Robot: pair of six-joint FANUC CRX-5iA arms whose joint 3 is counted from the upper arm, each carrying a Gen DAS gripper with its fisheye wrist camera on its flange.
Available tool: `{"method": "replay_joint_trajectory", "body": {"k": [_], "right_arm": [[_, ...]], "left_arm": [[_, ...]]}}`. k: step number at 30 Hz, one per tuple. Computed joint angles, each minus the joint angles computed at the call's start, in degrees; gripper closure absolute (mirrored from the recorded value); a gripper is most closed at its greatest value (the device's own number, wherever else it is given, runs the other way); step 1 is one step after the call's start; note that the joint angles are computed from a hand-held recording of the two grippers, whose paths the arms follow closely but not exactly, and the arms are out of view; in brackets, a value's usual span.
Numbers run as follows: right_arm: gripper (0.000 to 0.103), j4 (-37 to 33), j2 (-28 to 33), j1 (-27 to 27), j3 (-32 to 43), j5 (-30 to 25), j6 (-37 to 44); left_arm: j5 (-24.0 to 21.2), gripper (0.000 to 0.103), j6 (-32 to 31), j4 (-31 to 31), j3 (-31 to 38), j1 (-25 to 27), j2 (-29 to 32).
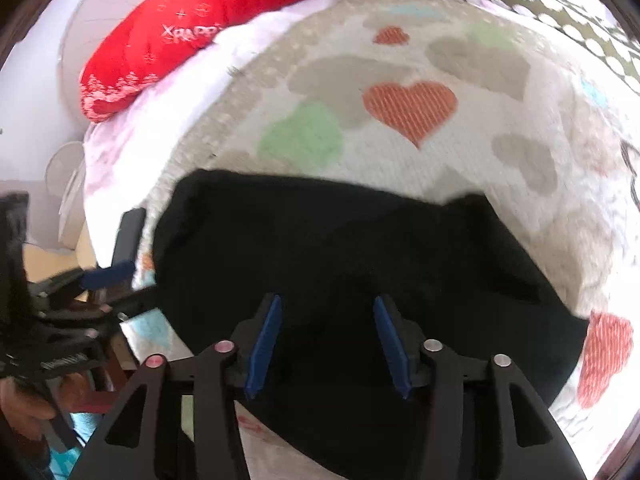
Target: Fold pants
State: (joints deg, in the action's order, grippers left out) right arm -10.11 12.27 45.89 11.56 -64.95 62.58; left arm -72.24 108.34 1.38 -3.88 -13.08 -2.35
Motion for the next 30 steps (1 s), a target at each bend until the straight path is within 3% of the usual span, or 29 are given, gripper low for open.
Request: {"method": "replay_joint_trajectory", "body": {"k": [5,13,23,30], "right_arm": [[0.036,-0.08,4.09,0.82,6.54,-1.08,6.13],[0.027,-0.38,13.22,1.93,19.0,-5.63,14.79],[0.027,-2.7,23.65,2.23,32.67,-12.74,21.15],[0.026,-4.17,28.82,2.46,39.03,-17.04,22.94]], "left_arm": [[0.04,0.034,1.37,0.53,-1.82,1.38,-1.8],[5.16,0.03,3.68,7.77,-11.02,5.84,-7.77],[9.62,0.03,5.84,10.31,-16.33,7.53,-9.01],[10.71,0.03,5.97,9.68,-15.85,6.74,-6.74]]}}
